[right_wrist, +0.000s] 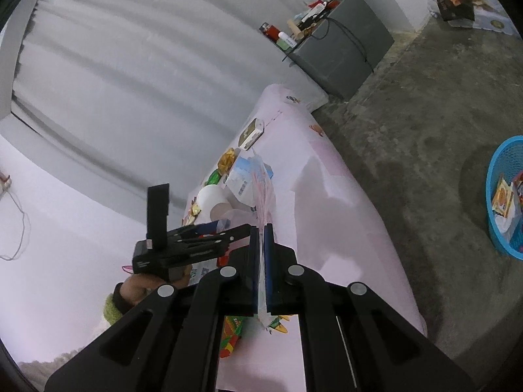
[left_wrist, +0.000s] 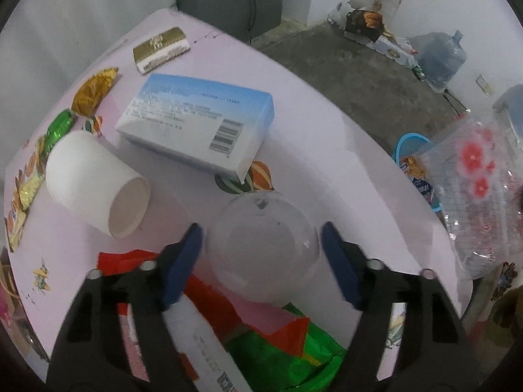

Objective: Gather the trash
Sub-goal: 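Grasp the clear plastic lid with the left gripper while the right gripper holds the bag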

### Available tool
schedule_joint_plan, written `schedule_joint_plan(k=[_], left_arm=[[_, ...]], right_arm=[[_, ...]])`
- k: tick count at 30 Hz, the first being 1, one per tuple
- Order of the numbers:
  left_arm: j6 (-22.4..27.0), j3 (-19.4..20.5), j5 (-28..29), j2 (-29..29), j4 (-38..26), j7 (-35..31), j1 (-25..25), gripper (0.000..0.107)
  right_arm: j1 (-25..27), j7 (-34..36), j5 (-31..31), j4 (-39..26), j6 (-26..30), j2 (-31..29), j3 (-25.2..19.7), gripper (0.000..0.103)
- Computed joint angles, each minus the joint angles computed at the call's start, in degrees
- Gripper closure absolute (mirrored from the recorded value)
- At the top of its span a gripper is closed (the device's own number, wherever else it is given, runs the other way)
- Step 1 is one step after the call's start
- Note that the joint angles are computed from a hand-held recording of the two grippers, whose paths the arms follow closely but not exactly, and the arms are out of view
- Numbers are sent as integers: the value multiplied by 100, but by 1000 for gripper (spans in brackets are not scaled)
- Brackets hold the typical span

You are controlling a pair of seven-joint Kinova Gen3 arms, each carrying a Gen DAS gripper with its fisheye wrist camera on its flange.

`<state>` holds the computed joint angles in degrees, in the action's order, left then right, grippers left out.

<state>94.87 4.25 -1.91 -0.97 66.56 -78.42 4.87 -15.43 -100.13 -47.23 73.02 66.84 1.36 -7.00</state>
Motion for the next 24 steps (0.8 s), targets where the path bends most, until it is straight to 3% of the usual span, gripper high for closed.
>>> schedule_joint_plan(k=[15, 24], left_arm=[[-913, 418, -295, -851, 176, 316, 241, 45], [-883, 1053, -400, -584, -700, 849, 619, 45]], right_arm=[[38, -3, -30, 299, -92, -305, 136, 100], [193, 62, -112, 740, -252, -754, 488, 100]])
